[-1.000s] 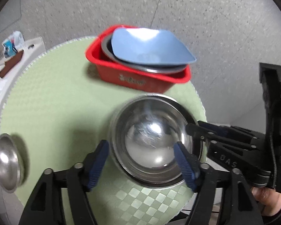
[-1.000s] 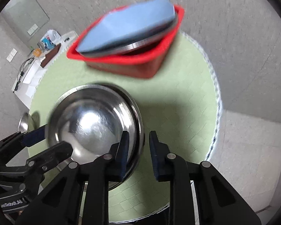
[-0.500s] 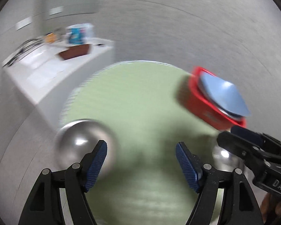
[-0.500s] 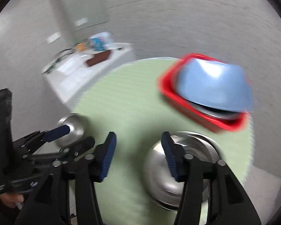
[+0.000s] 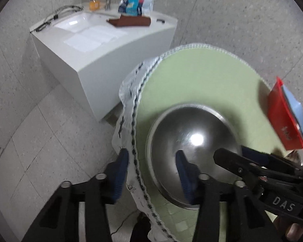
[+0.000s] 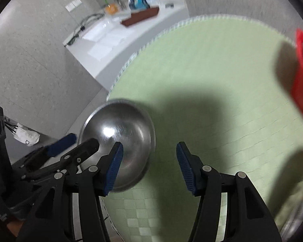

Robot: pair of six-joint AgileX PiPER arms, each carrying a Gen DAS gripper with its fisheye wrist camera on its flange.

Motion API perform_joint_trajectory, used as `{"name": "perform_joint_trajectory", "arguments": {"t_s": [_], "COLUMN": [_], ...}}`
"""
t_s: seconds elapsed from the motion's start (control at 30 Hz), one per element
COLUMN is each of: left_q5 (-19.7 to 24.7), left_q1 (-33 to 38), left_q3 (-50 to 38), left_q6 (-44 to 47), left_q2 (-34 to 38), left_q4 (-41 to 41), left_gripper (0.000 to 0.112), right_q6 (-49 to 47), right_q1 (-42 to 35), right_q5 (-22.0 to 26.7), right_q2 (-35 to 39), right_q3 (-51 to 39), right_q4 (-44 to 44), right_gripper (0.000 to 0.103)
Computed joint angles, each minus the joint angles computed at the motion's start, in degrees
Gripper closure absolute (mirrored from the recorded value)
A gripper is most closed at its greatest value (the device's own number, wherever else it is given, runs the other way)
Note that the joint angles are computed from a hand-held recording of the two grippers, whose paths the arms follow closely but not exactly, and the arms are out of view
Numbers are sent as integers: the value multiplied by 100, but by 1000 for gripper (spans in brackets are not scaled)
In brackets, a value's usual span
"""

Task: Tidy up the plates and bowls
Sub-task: 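Open both grippers and grasp the rim of the next steel bowl, then lower the held steel bowl with both grippers onto the bowl stack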

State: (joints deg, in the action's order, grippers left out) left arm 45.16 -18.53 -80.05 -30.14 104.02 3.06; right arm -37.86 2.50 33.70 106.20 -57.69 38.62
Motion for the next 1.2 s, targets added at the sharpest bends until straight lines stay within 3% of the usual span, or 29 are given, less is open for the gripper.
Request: {"name": "perform_joint_trajectory", "arguments": {"t_s": [0.03,0.13,0.23,0.43,0.53,0.73,0.97,1.2], "left_q5": [82,50,10,-27,-59,206,974,1661], "left_q1": [99,199,276,-388,-914,-2125,-2790,-2998], "left_q3": [-287,-291,-327,-297,-373,-1429,-3021,-3919], "left_q6": [338,573,718,176,-77,-233,-255,-550], "left_q2": [234,254,193,-413,-636,-151,1014,1768], "left_q4": [-325,-494,-575,-135,23,204,173,278], "left_gripper": [96,100,100,100,100,100,100,99], "right_q6": [-80,-168,-192,-833,-1199,-2043,-2807,-3179], "right_q1": [7,-16,-71,-776,-1546,-3440,-4964,-5329], "right_q5": [39,214,219,602,1006,1825,2364,2443], "right_q2": [97,242,254,-527,-1179,-1875,-1605,-1048], "right_q3": [-48,-149,-181,156,305,337,-27,-254], "right_q4": [79,194,184,551,588,444,170,-125], "right_gripper": [50,84,89,90,90,90,90,89]}}
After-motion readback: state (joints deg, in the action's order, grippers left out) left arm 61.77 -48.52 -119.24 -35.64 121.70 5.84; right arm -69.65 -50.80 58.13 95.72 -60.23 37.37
